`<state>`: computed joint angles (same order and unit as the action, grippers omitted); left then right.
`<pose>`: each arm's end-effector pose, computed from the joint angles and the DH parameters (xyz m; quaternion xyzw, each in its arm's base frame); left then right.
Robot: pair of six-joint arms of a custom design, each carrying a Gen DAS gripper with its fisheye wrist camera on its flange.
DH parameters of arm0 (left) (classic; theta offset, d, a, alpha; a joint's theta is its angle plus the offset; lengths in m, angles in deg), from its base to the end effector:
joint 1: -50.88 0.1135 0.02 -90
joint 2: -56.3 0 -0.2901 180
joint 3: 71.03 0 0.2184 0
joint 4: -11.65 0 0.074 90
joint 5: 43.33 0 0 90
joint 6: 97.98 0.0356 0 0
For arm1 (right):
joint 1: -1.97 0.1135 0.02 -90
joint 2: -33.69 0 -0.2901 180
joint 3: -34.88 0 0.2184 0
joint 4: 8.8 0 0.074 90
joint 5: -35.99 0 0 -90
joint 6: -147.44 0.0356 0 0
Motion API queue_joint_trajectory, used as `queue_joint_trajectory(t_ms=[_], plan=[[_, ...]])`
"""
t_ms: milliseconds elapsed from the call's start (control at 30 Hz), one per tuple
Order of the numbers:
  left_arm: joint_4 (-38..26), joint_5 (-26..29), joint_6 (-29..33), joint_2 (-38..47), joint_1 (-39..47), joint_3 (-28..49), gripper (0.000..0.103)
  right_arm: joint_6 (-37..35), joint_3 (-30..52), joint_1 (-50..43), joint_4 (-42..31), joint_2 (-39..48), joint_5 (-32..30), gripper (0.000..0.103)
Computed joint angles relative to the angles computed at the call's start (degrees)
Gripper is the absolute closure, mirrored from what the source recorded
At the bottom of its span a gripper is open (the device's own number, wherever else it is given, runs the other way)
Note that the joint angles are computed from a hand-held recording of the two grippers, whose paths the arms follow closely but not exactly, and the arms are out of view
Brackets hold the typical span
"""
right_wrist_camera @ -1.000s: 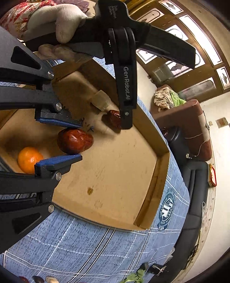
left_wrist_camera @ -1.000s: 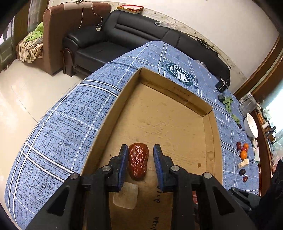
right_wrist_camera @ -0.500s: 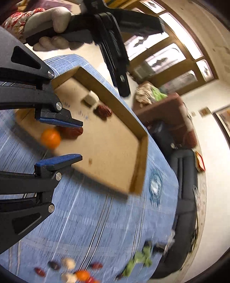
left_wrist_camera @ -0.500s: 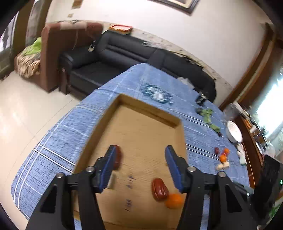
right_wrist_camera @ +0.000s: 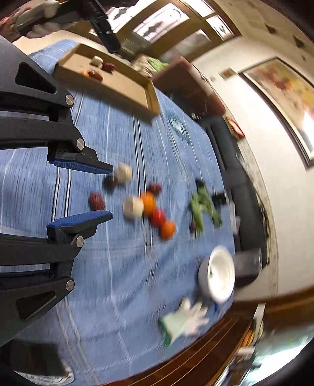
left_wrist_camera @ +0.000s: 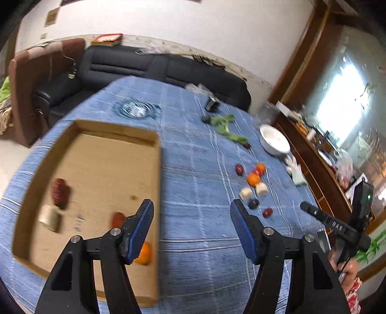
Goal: Organize fruits
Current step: 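Move both tools back to the remaining fruit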
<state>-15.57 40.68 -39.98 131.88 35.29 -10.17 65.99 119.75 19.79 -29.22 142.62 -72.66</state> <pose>0.2325 -0.0610 0.2658 -0.1512 0.8997 -0.1204 0.3913 0.3682 0.1303 0.2234 -0.1360 0.9019 0.2326 0.3376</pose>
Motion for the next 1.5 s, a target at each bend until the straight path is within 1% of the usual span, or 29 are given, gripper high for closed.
queue_joint_trajectory(t_ms=[167, 267, 433, 600, 733, 867, 1033, 1067, 1167, 1233, 1267, 1333, 1433, 1500], plan=[[1.3, -0.6, -1.4, 7.2, -4.5, 2.7, 0.038, 0.0, 0.0, -2.3, 1.2, 2.3, -1.9, 0.069], [1.3, -1.4, -1.8, 9.7, -6.4, 3.8, 0.038, 0.0, 0.4, -2.3, 2.0, 4.3, -3.2, 0.069], [1.3, -2.3, -2.0, 12.0, -7.5, 4.7, 0.038, 0.5, 2.3, -1.4, 2.2, 7.4, -4.4, 0.069], [1.9, -1.7, -2.0, 14.8, -7.5, 6.0, 0.038, 0.6, 4.8, -1.1, 1.7, 8.9, -4.0, 0.069], [3.0, -0.9, -2.0, 17.9, -7.2, 7.8, 0.038, 1.3, 9.9, -0.8, -0.4, 11.0, -2.9, 0.069], [3.5, 0.2, -2.0, 20.9, -6.9, 9.7, 0.038, 2.1, 19.3, 0.3, -5.7, 16.9, -1.7, 0.069], [3.7, 0.8, -1.3, 24.5, -6.3, 12.4, 0.038, 2.7, 27.3, 2.0, -9.1, 23.2, 0.4, 0.068], [3.6, 0.9, -1.0, 25.6, -6.1, 13.5, 0.038, 2.8, 27.8, 2.4, -8.8, 23.9, 1.1, 0.064], [3.4, 1.8, -0.5, 29.1, -5.8, 16.5, 0.038, 2.2, 29.8, 2.7, -9.5, 25.7, 1.6, 0.063], [3.4, 2.7, -0.5, 31.4, -5.5, 18.7, 0.038, 1.6, 31.2, 2.7, -10.4, 27.0, 1.5, 0.064], [3.5, 3.4, -0.5, 32.9, -5.4, 20.3, 0.038, 1.5, 30.5, 2.6, -9.2, 26.8, 1.5, 0.064], [3.7, 4.7, -0.5, 35.6, -5.1, 23.0, 0.038, 1.3, 30.8, 2.3, -9.3, 26.9, 1.1, 0.066], [3.4, 6.2, -0.7, 39.3, -4.9, 27.1, 0.038, 2.1, 28.8, 1.7, -7.2, 26.0, 0.3, 0.068], [3.0, 7.9, -0.4, 42.1, -4.7, 30.3, 0.038, 2.1, 27.3, 1.5, -5.7, 25.1, 1.2, 0.069]])
